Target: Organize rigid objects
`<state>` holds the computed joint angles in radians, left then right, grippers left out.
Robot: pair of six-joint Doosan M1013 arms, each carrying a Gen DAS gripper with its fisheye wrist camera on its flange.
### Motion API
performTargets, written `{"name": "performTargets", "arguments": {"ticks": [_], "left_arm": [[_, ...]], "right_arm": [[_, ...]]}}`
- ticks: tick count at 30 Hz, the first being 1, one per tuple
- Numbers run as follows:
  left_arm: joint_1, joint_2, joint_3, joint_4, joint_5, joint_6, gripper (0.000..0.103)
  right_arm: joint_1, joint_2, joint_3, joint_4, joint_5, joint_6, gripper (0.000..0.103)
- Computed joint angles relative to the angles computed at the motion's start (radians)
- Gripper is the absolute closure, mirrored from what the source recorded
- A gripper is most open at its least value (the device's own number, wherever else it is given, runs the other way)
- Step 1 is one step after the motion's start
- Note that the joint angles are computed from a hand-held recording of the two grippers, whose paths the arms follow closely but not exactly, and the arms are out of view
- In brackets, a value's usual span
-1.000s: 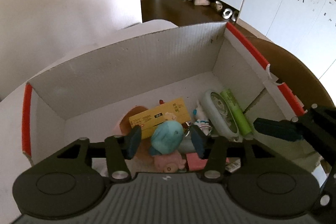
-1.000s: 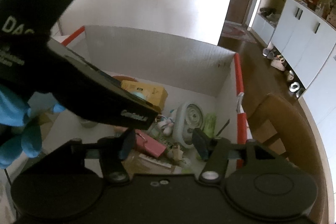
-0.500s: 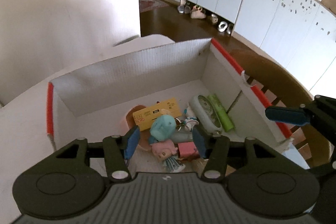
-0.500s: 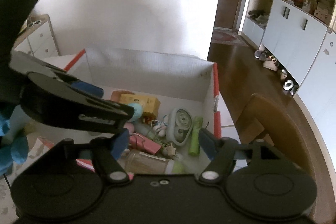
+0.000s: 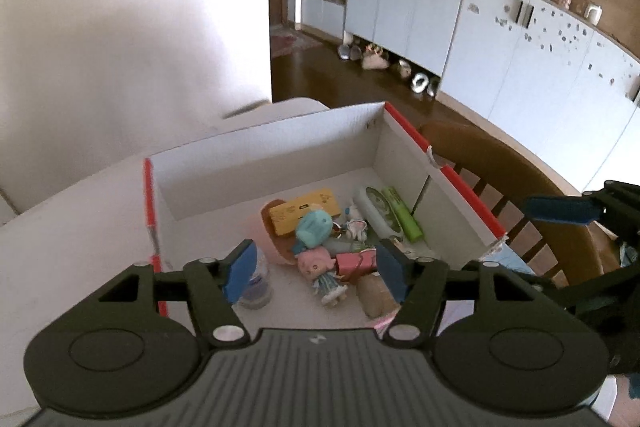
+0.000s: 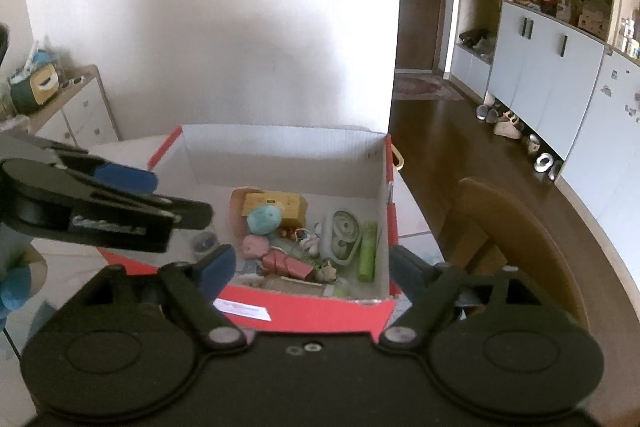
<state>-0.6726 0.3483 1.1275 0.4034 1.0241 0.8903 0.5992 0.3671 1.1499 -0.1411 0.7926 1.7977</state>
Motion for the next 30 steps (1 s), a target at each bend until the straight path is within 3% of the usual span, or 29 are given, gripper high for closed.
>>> {"name": "performTargets", "arguments": {"ticks": [10, 14, 18, 30], "left_arm": [[-0.039, -0.092, 0.113, 0.065, -0.066, -0.055, 0.037], [-0.054, -0.126, 0.154, 0.086, -0.097, -0.092, 0.024], [-0.068, -0.158, 0.191, 0.116, -0.13, -0.143, 0.024], [-0.097, -0.216, 0.258, 0.18, -0.174, -0.239, 0.002]], "right_arm": [[0.015, -0.066, 0.083, 0.011, -0.116, 0.075, 0.01], [0.021, -0.094, 0.121, 0.011, -0.162, 0.095, 0.005], [0.03, -0.125, 0.166, -0.018, -0.218, 0.153, 0.001], [0.059, -0.178, 0.232, -0.121, -0.25, 0.272, 0.0]]}}
